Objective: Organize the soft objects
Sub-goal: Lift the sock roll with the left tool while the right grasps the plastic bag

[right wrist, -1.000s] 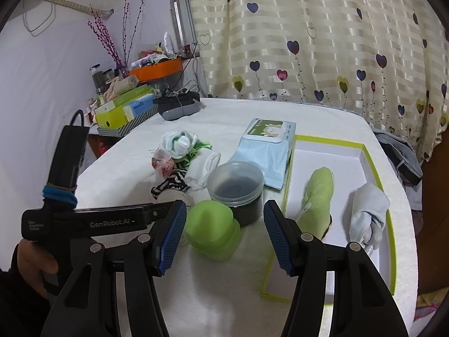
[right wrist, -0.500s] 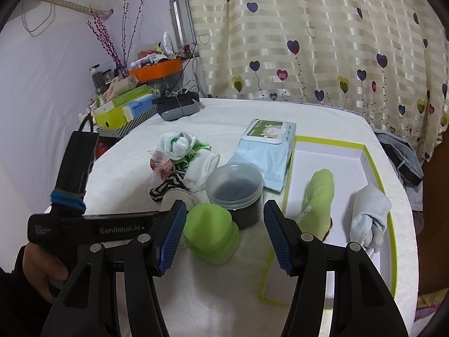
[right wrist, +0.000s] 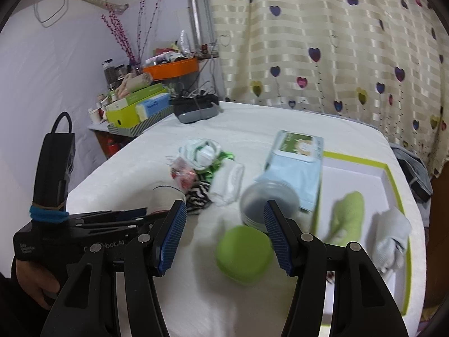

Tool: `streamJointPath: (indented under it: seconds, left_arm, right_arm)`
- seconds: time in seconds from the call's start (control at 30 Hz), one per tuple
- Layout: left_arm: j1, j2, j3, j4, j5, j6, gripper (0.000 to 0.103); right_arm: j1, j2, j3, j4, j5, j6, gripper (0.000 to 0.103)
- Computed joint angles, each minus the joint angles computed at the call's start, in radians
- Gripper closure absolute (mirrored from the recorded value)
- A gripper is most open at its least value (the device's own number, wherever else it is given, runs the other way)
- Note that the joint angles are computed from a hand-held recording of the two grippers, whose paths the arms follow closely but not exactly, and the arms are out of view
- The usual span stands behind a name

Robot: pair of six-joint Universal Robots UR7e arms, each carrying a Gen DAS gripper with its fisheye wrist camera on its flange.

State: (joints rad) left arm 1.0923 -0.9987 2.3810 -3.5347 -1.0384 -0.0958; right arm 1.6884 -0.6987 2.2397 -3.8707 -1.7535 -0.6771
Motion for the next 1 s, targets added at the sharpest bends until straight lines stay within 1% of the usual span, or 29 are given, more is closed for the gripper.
streamJointPath:
  seconds: [0.1,0.3,0.43,0.57,0.6,0.67,0.7,0.73,0.77,0.83,0.9,1.0]
  left_arm:
    - [0.008,-0.016,0.011,-0.022,0.013,0.01,0.058]
    - [0.037,-0.045,0.023,-0.062,0.047,0.033,0.058]
    - [0.069,-0.061,0.019,-0.064,0.045,0.04,0.058]
    - [0.104,-0.073,0.014,-0.063,0.028,0.046,0.058]
    - [0.112,-0.077,0.012,-0.06,0.024,0.047,0.058]
    - [0.127,-0.082,0.006,-0.053,0.017,0.048,0.058]
    - [0.131,-0.083,0.005,-0.053,0.014,0.05,0.058]
    - [0.139,-0.086,0.002,-0.049,0.011,0.053,0.058]
    - [0.143,-0.088,0.0,-0.047,0.009,0.054,0.058]
    - [0.151,-0.09,-0.005,-0.039,0.003,0.059,0.058]
    - [0.157,-0.091,-0.009,-0.033,-0.002,0.063,0.058]
    - [0.155,-0.09,-0.012,-0.026,-0.002,0.06,0.058]
  right_arm:
    - [0.018,0.019,-0.029,0.024,-0.003,0.001,0.045]
    - [0.05,0.072,-0.104,0.088,-0.038,0.022,0.045]
    - [0.069,0.112,-0.161,0.14,-0.063,0.03,0.045]
    - [0.092,0.161,-0.226,0.186,-0.099,0.029,0.045]
    - [0.098,0.175,-0.246,0.197,-0.114,0.032,0.047]
    - [0.103,0.198,-0.281,0.221,-0.139,0.041,0.056]
    - [0.107,0.211,-0.301,0.236,-0.156,0.049,0.058]
    - [0.109,0.22,-0.313,0.245,-0.167,0.052,0.063]
    - [0.11,0.23,-0.326,0.25,-0.179,0.053,0.066]
    - [0.111,0.247,-0.351,0.264,-0.202,0.065,0.067]
    - [0.107,0.25,-0.355,0.268,-0.203,0.073,0.078]
    - [0.11,0.248,-0.342,0.248,-0.198,0.053,0.085]
